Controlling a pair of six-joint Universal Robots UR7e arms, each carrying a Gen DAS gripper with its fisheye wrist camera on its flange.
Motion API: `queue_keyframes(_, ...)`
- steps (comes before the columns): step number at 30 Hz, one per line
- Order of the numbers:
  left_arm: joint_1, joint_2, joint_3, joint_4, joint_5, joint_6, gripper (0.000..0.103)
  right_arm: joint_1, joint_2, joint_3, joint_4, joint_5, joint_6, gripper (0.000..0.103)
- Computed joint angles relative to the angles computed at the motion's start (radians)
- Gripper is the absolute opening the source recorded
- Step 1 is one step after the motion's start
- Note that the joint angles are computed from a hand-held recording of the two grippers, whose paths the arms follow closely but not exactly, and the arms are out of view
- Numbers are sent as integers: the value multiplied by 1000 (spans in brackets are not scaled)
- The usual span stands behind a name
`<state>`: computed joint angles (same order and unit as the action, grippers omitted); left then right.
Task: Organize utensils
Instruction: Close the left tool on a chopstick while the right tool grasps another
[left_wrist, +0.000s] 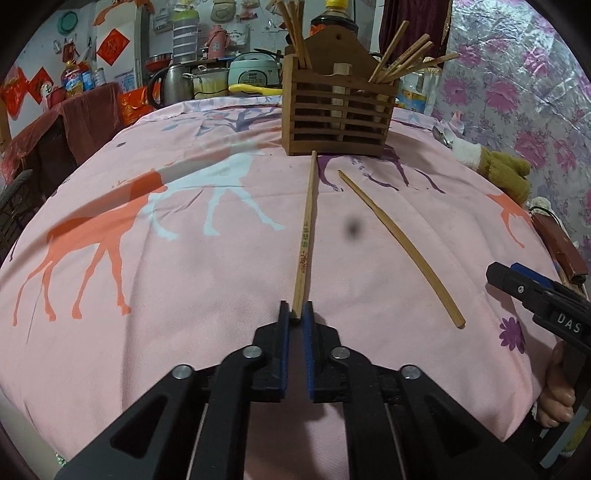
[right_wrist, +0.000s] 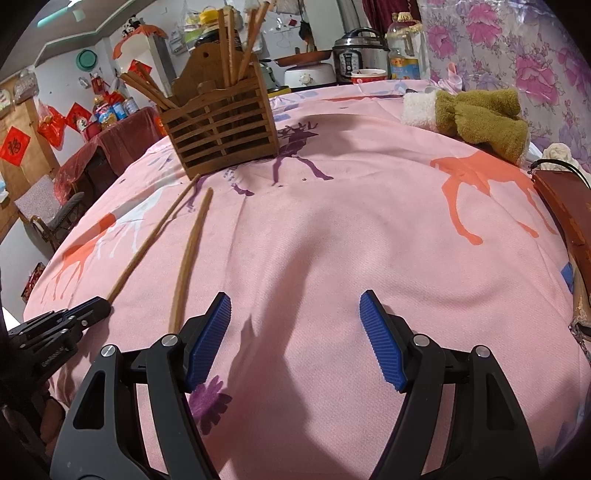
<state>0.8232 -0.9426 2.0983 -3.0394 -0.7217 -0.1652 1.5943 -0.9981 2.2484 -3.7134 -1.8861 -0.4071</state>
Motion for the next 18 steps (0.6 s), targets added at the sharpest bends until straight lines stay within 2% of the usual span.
queue_keyframes(1, -2, 1, 2, -8, 0, 5, 33, 2, -3, 6, -9, 13, -13, 70)
queue_keyframes(3, -6, 11, 2, -19, 24, 3, 53, 7, -3, 23, -41, 55, -62, 71)
queue_keyframes(8, -3, 15, 2, -29, 32, 6, 53, 28, 9, 54, -72, 125, -192, 68)
queue_keyframes(15, 1, 11, 4, -36, 40, 1, 53, 44, 15, 51, 11, 127, -251, 42)
queue_keyframes(18, 5, 7, 2, -35, 41, -8, 53, 56, 27, 44, 48, 117, -283, 38)
